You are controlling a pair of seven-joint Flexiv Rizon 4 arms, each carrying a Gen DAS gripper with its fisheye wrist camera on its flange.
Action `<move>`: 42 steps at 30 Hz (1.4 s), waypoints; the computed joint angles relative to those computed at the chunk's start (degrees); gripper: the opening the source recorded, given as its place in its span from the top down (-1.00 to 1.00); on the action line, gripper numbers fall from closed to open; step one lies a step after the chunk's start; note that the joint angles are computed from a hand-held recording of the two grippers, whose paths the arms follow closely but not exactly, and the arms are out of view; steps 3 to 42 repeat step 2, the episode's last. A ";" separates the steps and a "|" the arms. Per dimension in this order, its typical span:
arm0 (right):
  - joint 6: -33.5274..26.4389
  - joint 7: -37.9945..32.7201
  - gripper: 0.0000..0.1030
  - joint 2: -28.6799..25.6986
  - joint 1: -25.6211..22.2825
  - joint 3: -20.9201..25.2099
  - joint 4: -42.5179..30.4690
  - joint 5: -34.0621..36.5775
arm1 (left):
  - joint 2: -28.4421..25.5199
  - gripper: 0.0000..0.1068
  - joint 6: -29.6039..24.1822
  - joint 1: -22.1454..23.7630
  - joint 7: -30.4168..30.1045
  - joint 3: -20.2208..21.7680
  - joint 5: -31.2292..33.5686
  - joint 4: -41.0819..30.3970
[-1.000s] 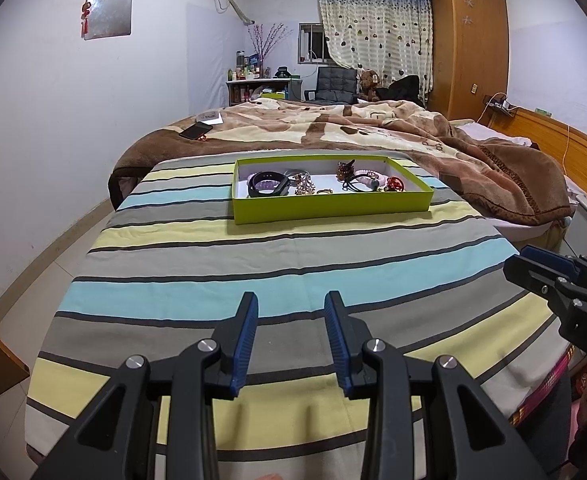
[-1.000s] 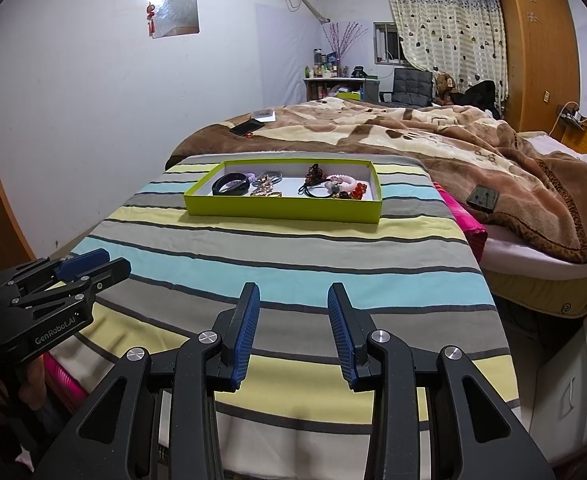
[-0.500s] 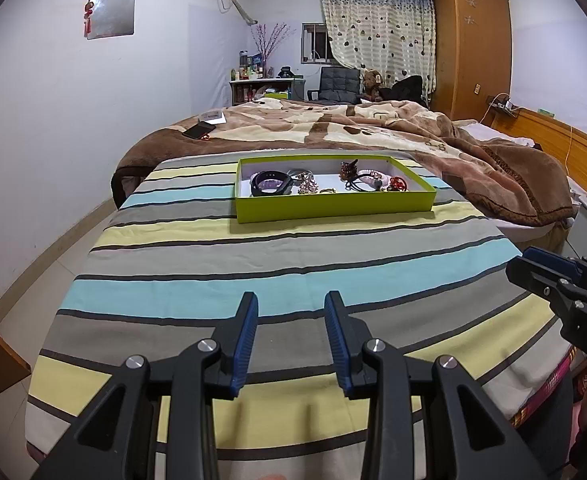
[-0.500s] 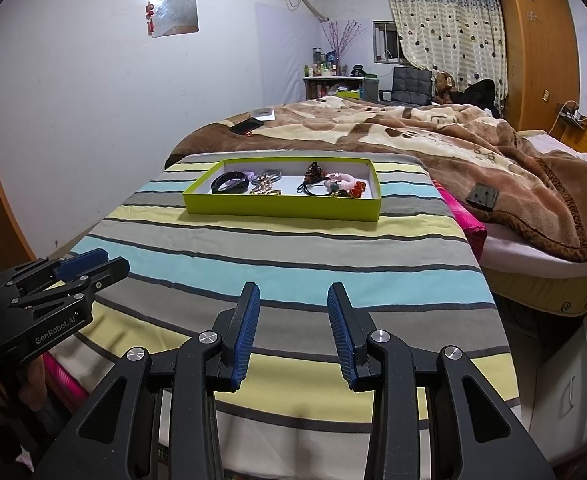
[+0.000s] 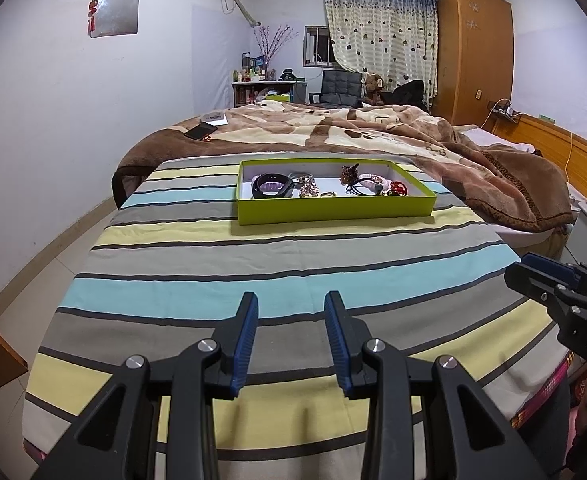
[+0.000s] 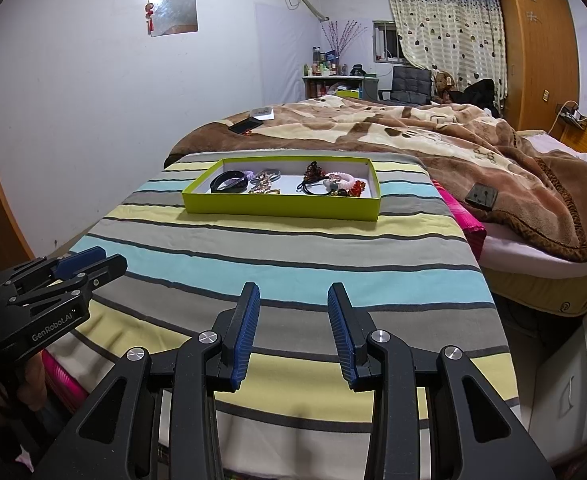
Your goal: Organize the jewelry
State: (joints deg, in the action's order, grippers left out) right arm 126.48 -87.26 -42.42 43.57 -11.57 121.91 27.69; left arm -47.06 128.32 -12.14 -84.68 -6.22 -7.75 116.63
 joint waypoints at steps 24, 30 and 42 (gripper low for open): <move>-0.05 -0.01 0.29 0.01 -0.04 0.04 -0.02 0.00 | 0.04 0.33 -0.15 0.55 -0.27 -0.42 0.60 0.05; -0.05 -0.01 0.29 0.01 -0.04 0.04 -0.02 0.00 | 0.04 0.33 -0.15 0.55 -0.27 -0.42 0.60 0.05; -0.05 -0.01 0.29 0.01 -0.04 0.04 -0.02 0.00 | 0.04 0.33 -0.15 0.55 -0.27 -0.42 0.60 0.05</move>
